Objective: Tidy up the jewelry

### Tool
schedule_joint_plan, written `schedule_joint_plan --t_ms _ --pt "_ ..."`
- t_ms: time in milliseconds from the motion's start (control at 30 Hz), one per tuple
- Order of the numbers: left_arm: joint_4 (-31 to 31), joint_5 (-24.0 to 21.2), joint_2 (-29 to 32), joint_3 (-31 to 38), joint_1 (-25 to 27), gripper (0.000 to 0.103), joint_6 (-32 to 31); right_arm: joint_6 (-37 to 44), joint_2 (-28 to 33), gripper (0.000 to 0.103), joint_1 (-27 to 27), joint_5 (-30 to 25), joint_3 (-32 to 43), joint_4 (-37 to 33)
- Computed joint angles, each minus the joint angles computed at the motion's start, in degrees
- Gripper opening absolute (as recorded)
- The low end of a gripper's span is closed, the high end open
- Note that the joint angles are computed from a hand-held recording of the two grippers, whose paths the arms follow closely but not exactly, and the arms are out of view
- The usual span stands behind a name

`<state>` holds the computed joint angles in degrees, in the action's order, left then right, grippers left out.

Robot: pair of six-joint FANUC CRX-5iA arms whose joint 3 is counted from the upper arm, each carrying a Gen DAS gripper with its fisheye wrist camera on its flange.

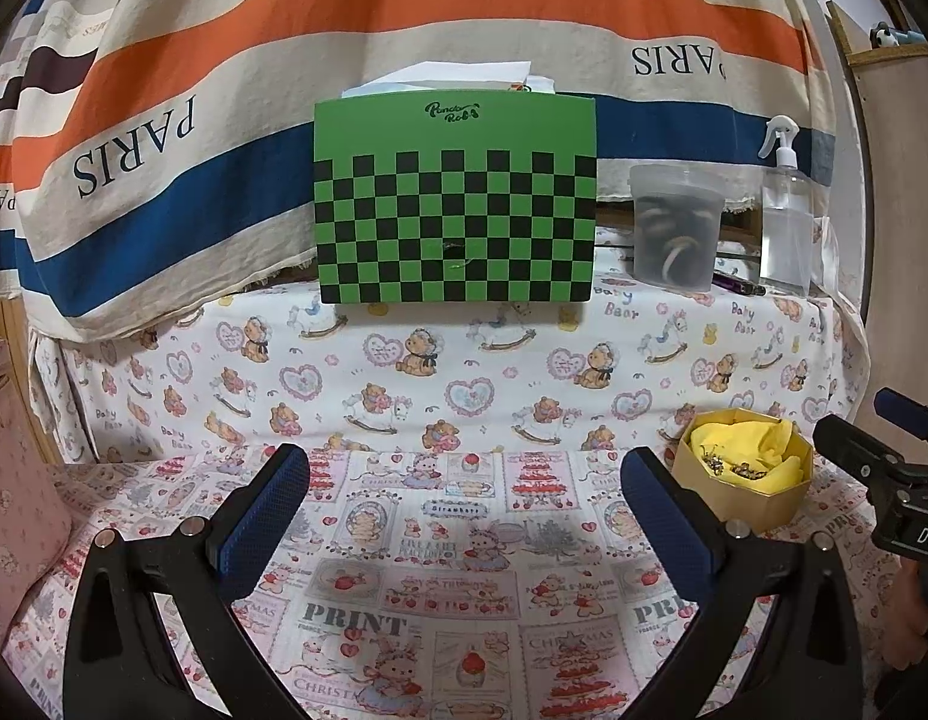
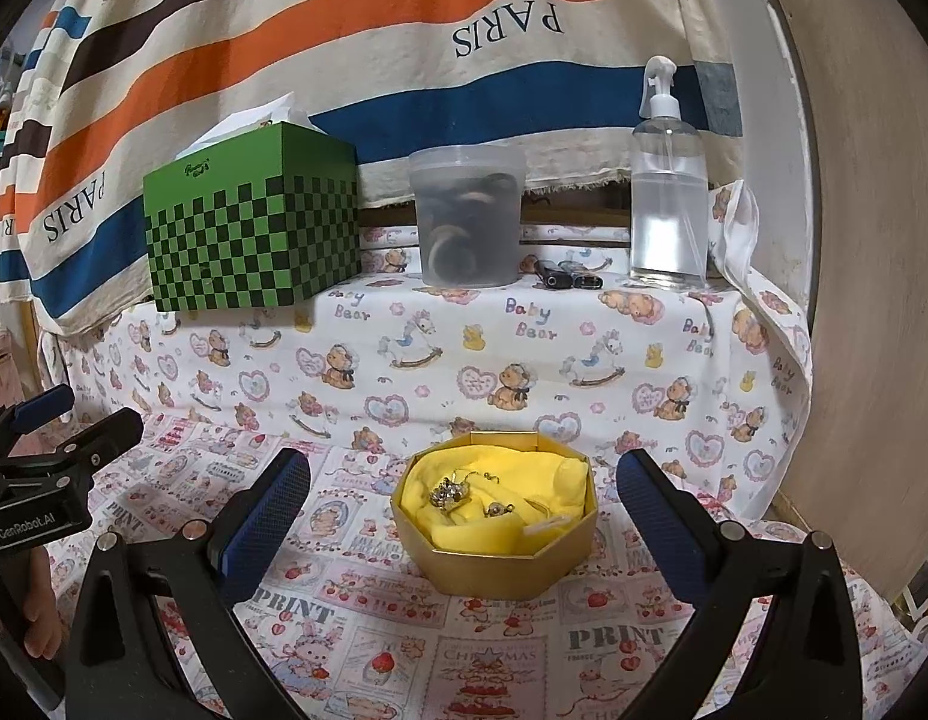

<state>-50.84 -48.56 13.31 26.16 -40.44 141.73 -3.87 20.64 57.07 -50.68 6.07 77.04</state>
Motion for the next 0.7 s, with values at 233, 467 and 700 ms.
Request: schedule_joint_plan --t_ms 233,467,700 --pt "-0.7 -0.9 0.3 0.5 -0.4 0.103 0.7 -0.1 0.0 0.103 0.0 0.0 -0.1 0.0" --pt "-1.1 -1.1 0.2 0.4 -0.5 0.103 1.1 -0.1 0.0 0.103 0.0 0.0 0.0 -0.1" --pt "-0.9 -1.0 0.2 0.4 -0.4 0.103 1.0 0.0 0.0 0.103 0.0 0.0 0.0 -0.1"
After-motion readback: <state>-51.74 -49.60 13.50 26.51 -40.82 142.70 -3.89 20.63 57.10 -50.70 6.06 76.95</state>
